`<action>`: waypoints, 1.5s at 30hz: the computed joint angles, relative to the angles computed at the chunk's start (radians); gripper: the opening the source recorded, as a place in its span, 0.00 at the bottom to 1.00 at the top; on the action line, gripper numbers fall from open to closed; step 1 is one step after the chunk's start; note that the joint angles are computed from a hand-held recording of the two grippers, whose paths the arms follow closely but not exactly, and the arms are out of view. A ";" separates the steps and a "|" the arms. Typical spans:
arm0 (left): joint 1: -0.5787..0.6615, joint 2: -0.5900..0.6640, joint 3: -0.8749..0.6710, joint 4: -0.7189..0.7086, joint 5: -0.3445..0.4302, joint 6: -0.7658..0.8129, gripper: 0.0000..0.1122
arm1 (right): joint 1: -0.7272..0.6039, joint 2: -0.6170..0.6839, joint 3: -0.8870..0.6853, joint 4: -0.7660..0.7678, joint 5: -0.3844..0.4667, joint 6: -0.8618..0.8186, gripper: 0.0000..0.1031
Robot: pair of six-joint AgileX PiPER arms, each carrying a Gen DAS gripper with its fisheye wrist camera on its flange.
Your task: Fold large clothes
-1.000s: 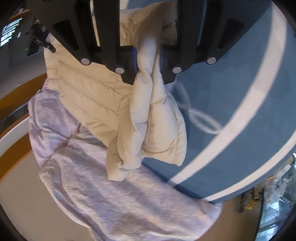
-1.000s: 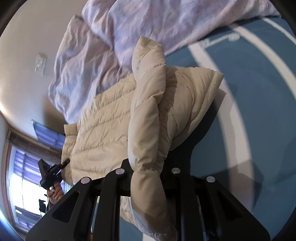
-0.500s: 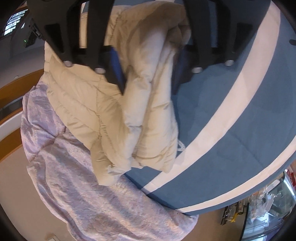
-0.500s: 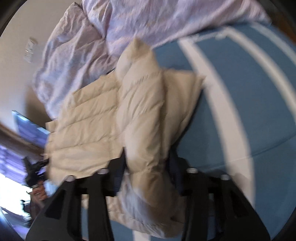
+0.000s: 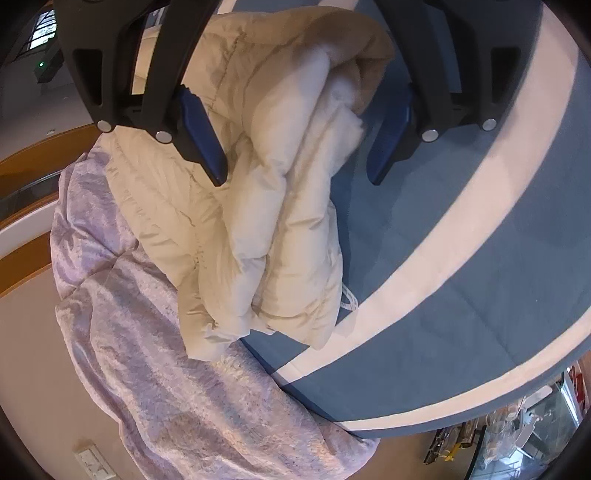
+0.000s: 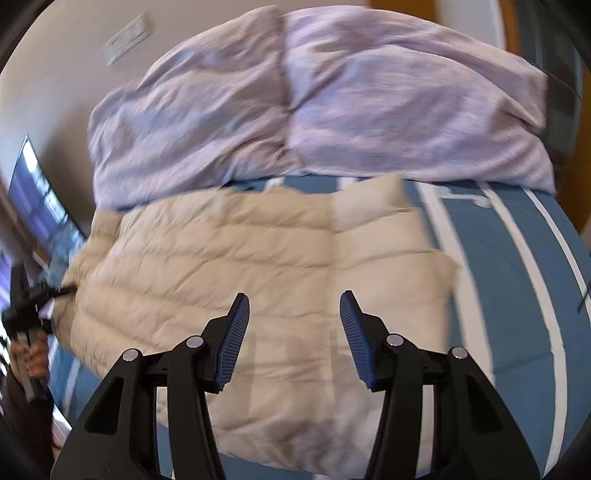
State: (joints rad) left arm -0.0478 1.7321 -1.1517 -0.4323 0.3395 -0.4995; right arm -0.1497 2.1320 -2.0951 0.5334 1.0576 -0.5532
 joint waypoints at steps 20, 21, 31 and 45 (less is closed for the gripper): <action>0.002 0.020 0.010 -0.189 -0.051 0.144 0.42 | 0.203 -0.065 0.295 -0.150 -0.262 0.016 0.53; 0.004 0.019 0.014 -0.219 -0.055 0.172 0.39 | 0.209 -0.063 0.300 -0.165 -0.268 0.025 0.53; 0.009 0.014 0.003 -0.229 -0.051 0.200 0.36 | 0.231 -0.050 0.319 -0.217 -0.302 0.061 0.54; 0.012 0.028 0.014 -0.393 -0.078 0.355 0.32 | 0.269 -0.064 0.341 -0.268 -0.351 0.120 0.54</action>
